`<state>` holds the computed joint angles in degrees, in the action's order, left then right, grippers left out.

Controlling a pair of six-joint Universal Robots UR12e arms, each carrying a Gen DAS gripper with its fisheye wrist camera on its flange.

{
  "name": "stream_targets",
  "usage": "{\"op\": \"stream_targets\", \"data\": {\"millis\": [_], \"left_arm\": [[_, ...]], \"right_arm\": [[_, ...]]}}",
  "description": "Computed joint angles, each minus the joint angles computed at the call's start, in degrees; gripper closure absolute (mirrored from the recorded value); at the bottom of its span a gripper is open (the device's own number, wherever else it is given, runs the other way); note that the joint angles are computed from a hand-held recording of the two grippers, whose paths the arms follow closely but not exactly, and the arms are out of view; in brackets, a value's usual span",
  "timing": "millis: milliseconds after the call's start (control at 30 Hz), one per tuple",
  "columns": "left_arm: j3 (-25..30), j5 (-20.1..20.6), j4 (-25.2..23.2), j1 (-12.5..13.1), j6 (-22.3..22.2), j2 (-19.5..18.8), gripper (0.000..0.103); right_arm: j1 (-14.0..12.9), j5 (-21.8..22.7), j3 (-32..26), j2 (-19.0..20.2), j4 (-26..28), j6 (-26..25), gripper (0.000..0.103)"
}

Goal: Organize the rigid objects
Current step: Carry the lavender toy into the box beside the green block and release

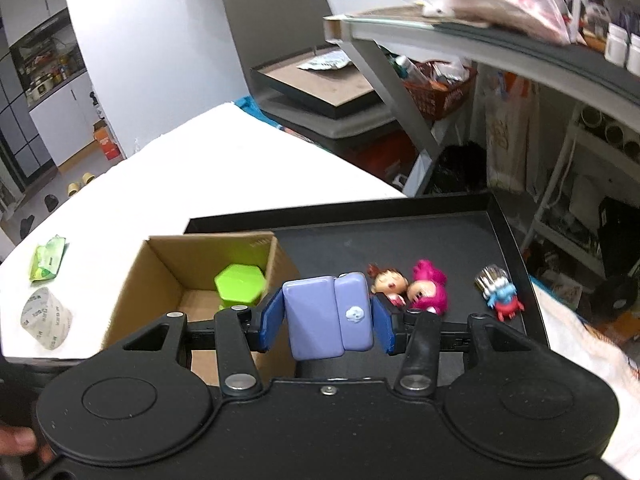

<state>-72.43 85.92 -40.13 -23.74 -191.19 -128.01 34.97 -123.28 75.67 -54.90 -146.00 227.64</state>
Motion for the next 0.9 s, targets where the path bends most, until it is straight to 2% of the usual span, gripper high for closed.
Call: {"op": "stream_targets", "data": {"millis": [133,300,367,400,433,500,700,900], "left_arm": [[-0.46,-2.61,0.14,0.76,-1.76,0.12,0.043],[-0.93,-3.8,1.68,1.09,-2.04,0.22,0.043],[-1.16,-4.82,1.96,1.32,-2.29,0.26,0.048],[-1.39,-5.44,2.36,1.46,-2.54,0.3,0.055],[-1.62,-6.02,2.63,1.61,-2.67,0.36,0.07],[-1.36,-6.91,1.44,1.85,-3.36,0.21,0.084],[-1.47,-8.18,1.35,2.24,-4.35,0.22,0.084],[-1.42,-11.75,0.18,3.2,-5.5,0.09,0.083]], "right_arm": [[0.48,-0.16,-2.23,1.04,0.41,-1.32,0.057],[1.18,-1.02,-5.61,2.57,2.47,-3.72,0.057],[1.31,-0.69,-6.94,3.17,3.17,-4.25,0.057],[1.37,-0.48,-7.64,3.5,3.54,-4.5,0.057],[1.42,-0.37,-8.36,3.86,3.98,-4.8,0.057],[1.52,-0.29,-9.72,4.59,4.76,-5.41,0.057],[1.81,0.87,-14.19,7.06,7.01,-6.7,0.057],[1.94,2.37,-18.58,9.63,9.55,-8.86,0.057]]}}
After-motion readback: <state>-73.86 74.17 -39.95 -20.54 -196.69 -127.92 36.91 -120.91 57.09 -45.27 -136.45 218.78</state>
